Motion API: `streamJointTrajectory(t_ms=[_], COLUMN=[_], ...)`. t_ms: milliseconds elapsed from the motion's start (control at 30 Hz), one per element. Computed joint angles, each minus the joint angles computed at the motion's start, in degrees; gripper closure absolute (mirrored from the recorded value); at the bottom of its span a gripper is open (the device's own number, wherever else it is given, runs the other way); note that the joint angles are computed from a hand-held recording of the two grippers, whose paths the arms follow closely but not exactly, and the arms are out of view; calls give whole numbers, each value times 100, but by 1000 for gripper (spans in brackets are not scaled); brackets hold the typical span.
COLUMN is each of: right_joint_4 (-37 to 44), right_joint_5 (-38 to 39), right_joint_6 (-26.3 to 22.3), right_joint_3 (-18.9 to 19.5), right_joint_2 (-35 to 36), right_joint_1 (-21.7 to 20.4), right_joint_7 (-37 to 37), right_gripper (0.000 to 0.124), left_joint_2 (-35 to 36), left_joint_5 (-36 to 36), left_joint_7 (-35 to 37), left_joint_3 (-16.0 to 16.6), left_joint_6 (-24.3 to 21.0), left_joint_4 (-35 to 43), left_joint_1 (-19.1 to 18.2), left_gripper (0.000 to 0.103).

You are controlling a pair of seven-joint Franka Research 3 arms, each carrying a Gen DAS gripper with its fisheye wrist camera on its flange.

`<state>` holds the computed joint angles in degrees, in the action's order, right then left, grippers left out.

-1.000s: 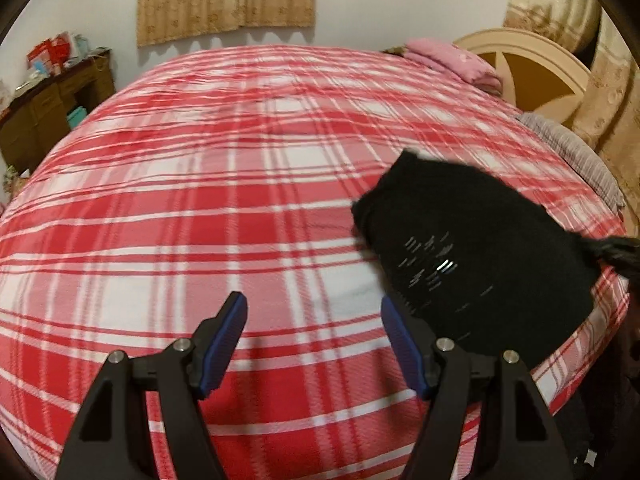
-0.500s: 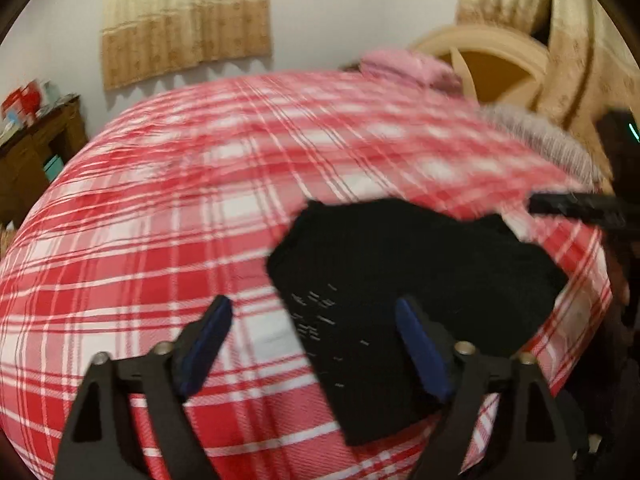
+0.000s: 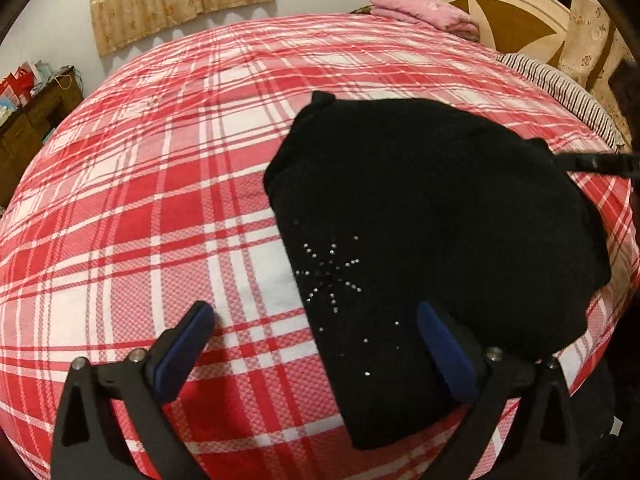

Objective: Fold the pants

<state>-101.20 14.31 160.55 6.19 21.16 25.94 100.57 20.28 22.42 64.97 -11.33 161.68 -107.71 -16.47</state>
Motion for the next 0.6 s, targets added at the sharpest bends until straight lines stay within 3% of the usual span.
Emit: streamJointTrajectory(t_ms=[67,100,133,200,267,300,367,433,500,533,600], right_joint_4=[87,110,83,-28,-354,-470,-454,-292,-102,49,15], right_joint_5=[1406,1593,1377,1328,756,87,-1204,-2451,-2208,-2129,-2612], right_joint_6=[-385,-498,-457,-239,359,511,305,-86,-506,-786,-853], right_joint_3=[794,899,805,617,150,-279,-928,-1406,-1116,-972,-1067], right_joint_2=[98,149,140,24,-290,-445,-594,-530,-328,-171,-172], right_joint_1=[-689,-758,-652,-465,-41,313,806,1160,902,767,841], right_joint_7=[-1229,-1431,-1370,-1407,-945,-406,523,1412,1061,926,1422], right_gripper=[81,102,109,110,110,110,110,110,109,107,82], left_joint_2=[2,5,-4,-123,-271,-335,-331,-114,78,85,44], left_joint_5=[19,34,17,108,268,410,745,1061,1324,1194,1205], left_joint_7=[6,-35,-98,-328,-512,-663,-817,-694,-827,-761,-782], left_joint_3=[9,28,35,113,169,238,335,331,394,297,291], left_joint_6=[88,118,144,245,462,582,503,-37,-336,-227,-198], left_joint_4=[-27,-26,-26,-116,-241,-291,-185,170,386,351,293], left_joint_1=[4,-13,-20,-102,-159,-222,-368,-502,-624,-508,-471], left_gripper=[0,0,0,1,1,1,0,0,0,0,0])
